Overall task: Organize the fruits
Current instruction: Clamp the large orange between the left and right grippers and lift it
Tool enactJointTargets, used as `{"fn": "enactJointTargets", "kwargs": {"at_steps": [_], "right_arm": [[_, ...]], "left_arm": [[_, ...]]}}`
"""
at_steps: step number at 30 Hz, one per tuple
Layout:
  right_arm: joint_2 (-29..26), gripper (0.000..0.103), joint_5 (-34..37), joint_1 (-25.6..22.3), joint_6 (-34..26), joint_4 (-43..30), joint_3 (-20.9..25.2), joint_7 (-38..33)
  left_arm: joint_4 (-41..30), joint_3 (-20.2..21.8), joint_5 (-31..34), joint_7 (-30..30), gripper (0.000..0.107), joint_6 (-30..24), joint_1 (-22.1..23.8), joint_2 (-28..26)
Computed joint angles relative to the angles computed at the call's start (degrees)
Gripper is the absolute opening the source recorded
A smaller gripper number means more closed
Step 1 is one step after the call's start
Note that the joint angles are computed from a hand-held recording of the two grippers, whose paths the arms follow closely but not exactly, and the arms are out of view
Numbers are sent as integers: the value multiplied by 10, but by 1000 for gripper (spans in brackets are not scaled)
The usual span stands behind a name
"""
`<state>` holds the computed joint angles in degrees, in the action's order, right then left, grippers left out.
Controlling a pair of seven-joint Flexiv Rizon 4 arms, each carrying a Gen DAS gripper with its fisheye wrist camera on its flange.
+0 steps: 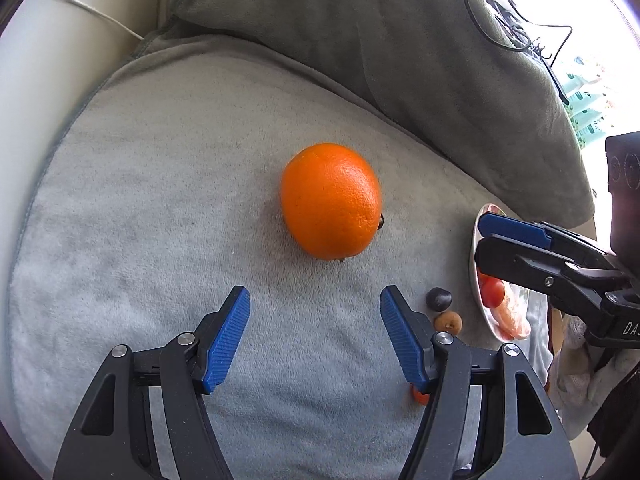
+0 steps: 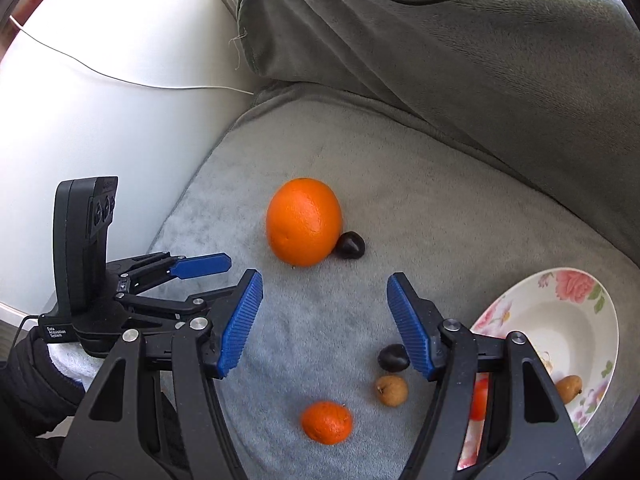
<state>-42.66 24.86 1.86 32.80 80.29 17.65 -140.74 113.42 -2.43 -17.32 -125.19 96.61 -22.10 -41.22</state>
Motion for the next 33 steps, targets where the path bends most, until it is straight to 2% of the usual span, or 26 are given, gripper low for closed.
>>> {"fn": "enactJointTargets", "kwargs": {"at_steps": [3,6,9,24,33], "right_arm": [[-17,69,-3,12,-12,-19,1,13],[-32,69,-7,20,-19,-34,3,17],[-48,69,-8,26,-36,-54,7,24],[-86,69,-21,48,-79,-100,5,50],[-111,69,-29,55,-116,-142,2,69]], "left_arm": [[-6,-24,7,10,67,16,26,-10],[1,-75,18,16,67,51,76,-23],[6,-105,29,17,67,75,108,-33],[-45,-117,34,31,67,65,114,-70],[-67,-145,41,41,65,69,138,-94]]}}
